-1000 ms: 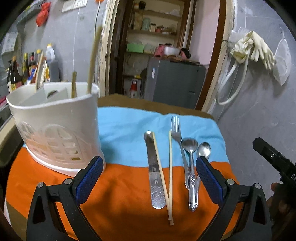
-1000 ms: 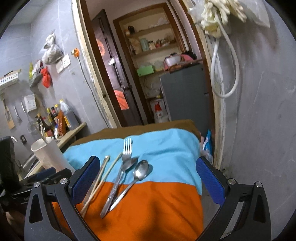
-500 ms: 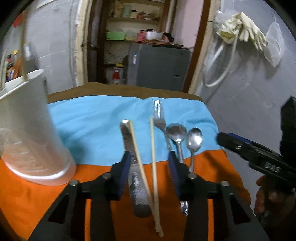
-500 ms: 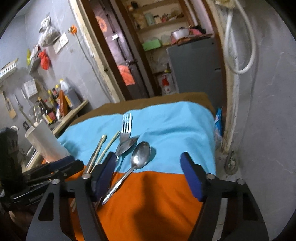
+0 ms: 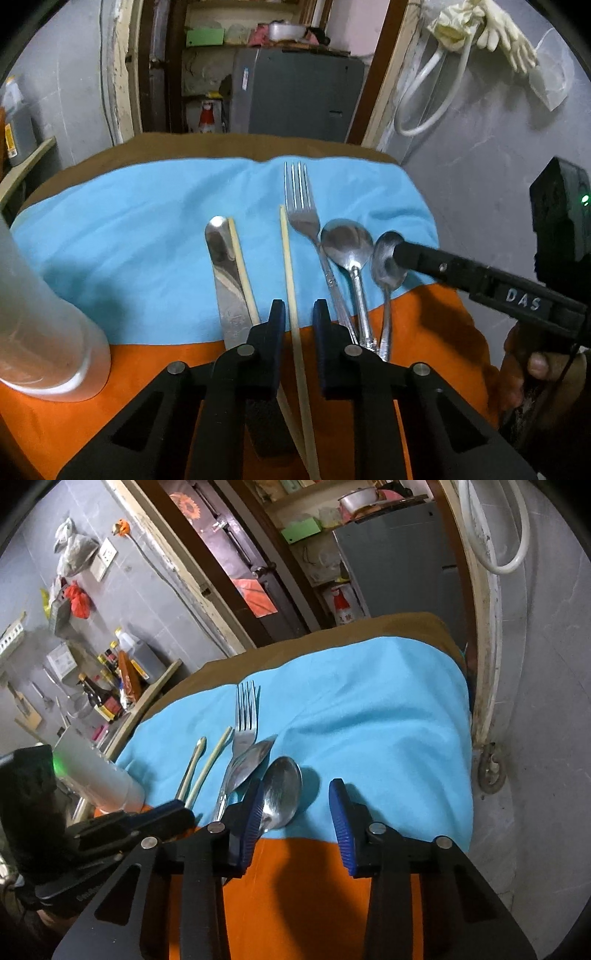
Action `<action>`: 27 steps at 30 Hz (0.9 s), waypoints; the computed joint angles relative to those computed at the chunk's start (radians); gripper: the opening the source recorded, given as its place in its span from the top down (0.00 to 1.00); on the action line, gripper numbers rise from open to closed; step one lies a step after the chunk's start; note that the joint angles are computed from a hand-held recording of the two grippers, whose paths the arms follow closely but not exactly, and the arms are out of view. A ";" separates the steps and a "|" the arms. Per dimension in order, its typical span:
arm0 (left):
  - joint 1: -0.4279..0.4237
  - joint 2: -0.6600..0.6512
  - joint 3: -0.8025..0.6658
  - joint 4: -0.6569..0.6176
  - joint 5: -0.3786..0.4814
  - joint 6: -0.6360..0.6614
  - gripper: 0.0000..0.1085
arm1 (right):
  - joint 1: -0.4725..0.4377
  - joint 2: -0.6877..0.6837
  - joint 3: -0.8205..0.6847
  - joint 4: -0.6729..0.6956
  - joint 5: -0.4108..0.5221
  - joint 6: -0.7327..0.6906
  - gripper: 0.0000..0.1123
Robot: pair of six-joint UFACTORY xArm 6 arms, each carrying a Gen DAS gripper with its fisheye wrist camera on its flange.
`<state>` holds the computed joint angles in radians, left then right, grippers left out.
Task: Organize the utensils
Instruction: 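Close left tool on the chopstick while right tool closes on the small plain spoon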
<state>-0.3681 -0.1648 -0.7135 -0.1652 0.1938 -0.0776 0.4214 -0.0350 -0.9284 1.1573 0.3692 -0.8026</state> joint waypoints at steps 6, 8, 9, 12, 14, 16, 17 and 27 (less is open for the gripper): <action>0.011 0.030 -0.042 -0.023 0.050 0.028 0.89 | 0.000 0.039 -0.043 -0.013 0.030 0.002 0.70; 0.013 0.043 -0.066 -0.045 0.080 0.060 0.89 | -0.003 0.049 -0.056 -0.006 0.045 -0.003 0.72; 0.012 0.051 -0.075 -0.058 0.089 0.072 0.89 | -0.006 0.056 -0.063 -0.001 0.054 -0.007 0.73; 0.020 0.061 -0.097 -0.115 0.120 0.115 0.90 | -0.018 0.077 -0.086 0.027 0.085 -0.017 0.79; 0.025 0.065 -0.104 -0.111 0.126 0.114 0.92 | -0.031 0.090 -0.099 0.054 0.112 -0.021 0.83; 0.022 0.061 -0.099 -0.092 0.122 0.097 0.92 | -0.039 0.102 -0.110 0.068 0.132 -0.022 0.87; 0.023 0.060 -0.098 -0.084 0.119 0.092 0.93 | -0.039 0.105 -0.113 0.063 0.137 -0.020 0.89; 0.014 0.003 -0.038 -0.179 0.072 0.110 0.98 | 0.022 0.049 -0.063 0.008 0.024 -0.026 0.96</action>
<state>-0.3541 -0.1613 -0.7519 -0.3445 0.2657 0.0319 0.4430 0.0136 -0.9914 1.1649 0.3933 -0.8287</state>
